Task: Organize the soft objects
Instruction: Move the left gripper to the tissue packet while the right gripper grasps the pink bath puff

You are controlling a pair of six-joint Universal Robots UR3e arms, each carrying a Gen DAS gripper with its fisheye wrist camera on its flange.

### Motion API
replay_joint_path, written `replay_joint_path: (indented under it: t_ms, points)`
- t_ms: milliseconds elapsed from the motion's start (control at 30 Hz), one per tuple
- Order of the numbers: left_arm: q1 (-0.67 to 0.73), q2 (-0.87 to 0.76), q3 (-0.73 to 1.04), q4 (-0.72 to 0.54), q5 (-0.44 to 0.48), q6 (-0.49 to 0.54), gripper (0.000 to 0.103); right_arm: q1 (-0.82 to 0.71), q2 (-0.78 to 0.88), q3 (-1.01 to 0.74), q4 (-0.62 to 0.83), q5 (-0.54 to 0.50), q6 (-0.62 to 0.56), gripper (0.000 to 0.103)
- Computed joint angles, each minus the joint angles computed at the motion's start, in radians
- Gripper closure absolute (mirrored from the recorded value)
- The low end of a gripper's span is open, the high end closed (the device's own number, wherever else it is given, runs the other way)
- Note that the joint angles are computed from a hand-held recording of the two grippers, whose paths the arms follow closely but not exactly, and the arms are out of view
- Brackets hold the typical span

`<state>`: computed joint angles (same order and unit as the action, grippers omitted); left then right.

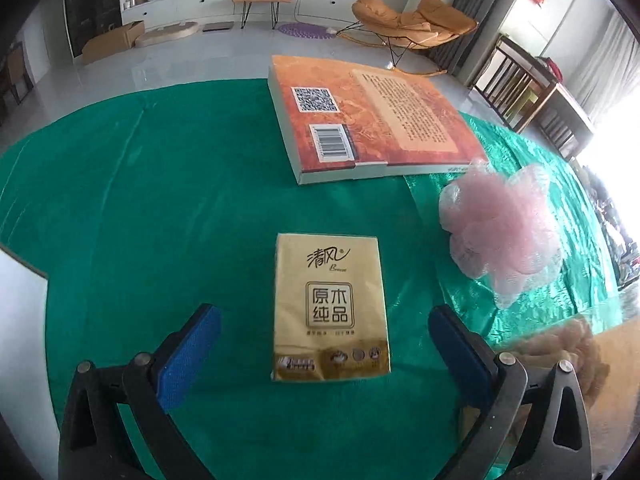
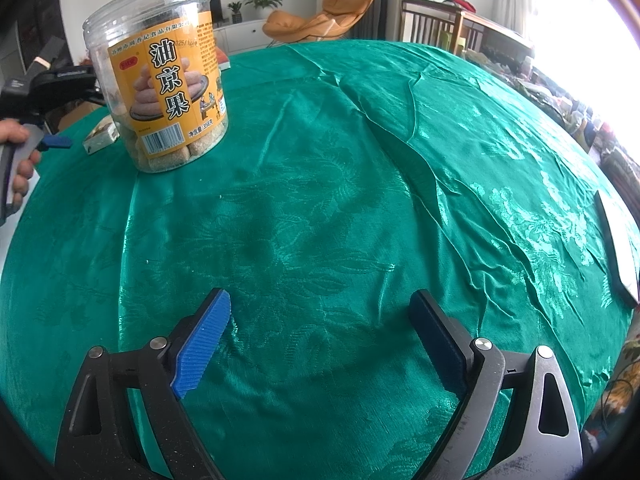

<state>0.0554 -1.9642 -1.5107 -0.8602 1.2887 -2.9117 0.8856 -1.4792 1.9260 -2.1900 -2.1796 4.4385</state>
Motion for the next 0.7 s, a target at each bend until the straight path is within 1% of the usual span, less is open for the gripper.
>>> replay_joint_path:
  t_ms: [33,67,100,133,200,267,300,400,433,467,500,533,567,600,633,667,700]
  points:
    - [-0.019,-0.014,-0.006,0.034,0.035,0.012,0.011,0.000,0.000,0.000,0.000,0.000,0.000,0.010]
    - [-0.027,-0.011,-0.035,0.085,0.053,0.024,0.029,0.000,0.001,0.000,-0.001,0.000,0.000,0.010]
    - [-0.037,0.007,-0.092,0.179,0.096,0.030,0.051,0.000,0.000,0.000,0.000,0.000,0.000,0.010]
    - [-0.031,0.027,-0.135,0.219,0.107,0.032,0.051,0.000,0.000,0.000,0.000,0.000,0.000,0.010]
    - [0.037,0.101,-0.223,0.204,0.026,0.067,0.051,0.000,0.000,0.000,0.000,0.000,0.000,0.010]
    - [0.085,0.231,-0.379,0.250,0.033,0.102,0.051,0.000,0.001,0.000,-0.002,0.000,0.000,0.010]
    - [0.121,0.312,-0.465,0.255,0.025,0.127,0.051,-0.001,0.000,0.001,-0.003,0.000,-0.001,0.010]
    - [0.270,0.564,-0.694,0.188,-0.044,0.206,0.051,-0.002,-0.003,0.008,-0.017,0.004,-0.008,0.010]
    - [0.310,0.634,-0.755,0.170,-0.052,0.239,0.051,-0.014,-0.027,0.036,-0.054,0.019,-0.024,0.010]
    - [0.348,0.700,-0.813,0.161,-0.055,0.278,0.050,-0.034,-0.065,0.081,-0.121,0.042,-0.051,0.010]
    - [0.383,0.767,-0.878,0.180,-0.068,0.319,0.049,-0.055,-0.116,0.139,-0.206,0.053,-0.080,0.011]
    - [0.388,0.797,-0.910,0.202,-0.053,0.335,0.046,-0.079,-0.172,0.171,-0.245,0.036,-0.118,0.011]
    - [0.386,0.805,-0.924,0.224,-0.034,0.342,0.041,-0.108,-0.221,0.162,-0.227,0.007,-0.167,0.011]
    - [0.394,0.822,-0.957,0.264,-0.033,0.344,0.021,-0.157,-0.269,0.125,-0.186,-0.005,-0.238,0.011]
    - [0.383,0.812,-0.984,0.314,-0.015,0.328,0.000,-0.213,-0.302,0.083,-0.168,0.003,-0.323,0.011]
    - [0.392,0.808,-1.000,0.332,-0.024,0.330,0.000,-0.295,-0.322,0.008,-0.154,0.040,-0.448,0.011]
    - [0.403,0.827,-1.003,0.316,-0.034,0.337,0.000,-0.384,-0.312,-0.096,-0.138,0.103,-0.577,0.011]
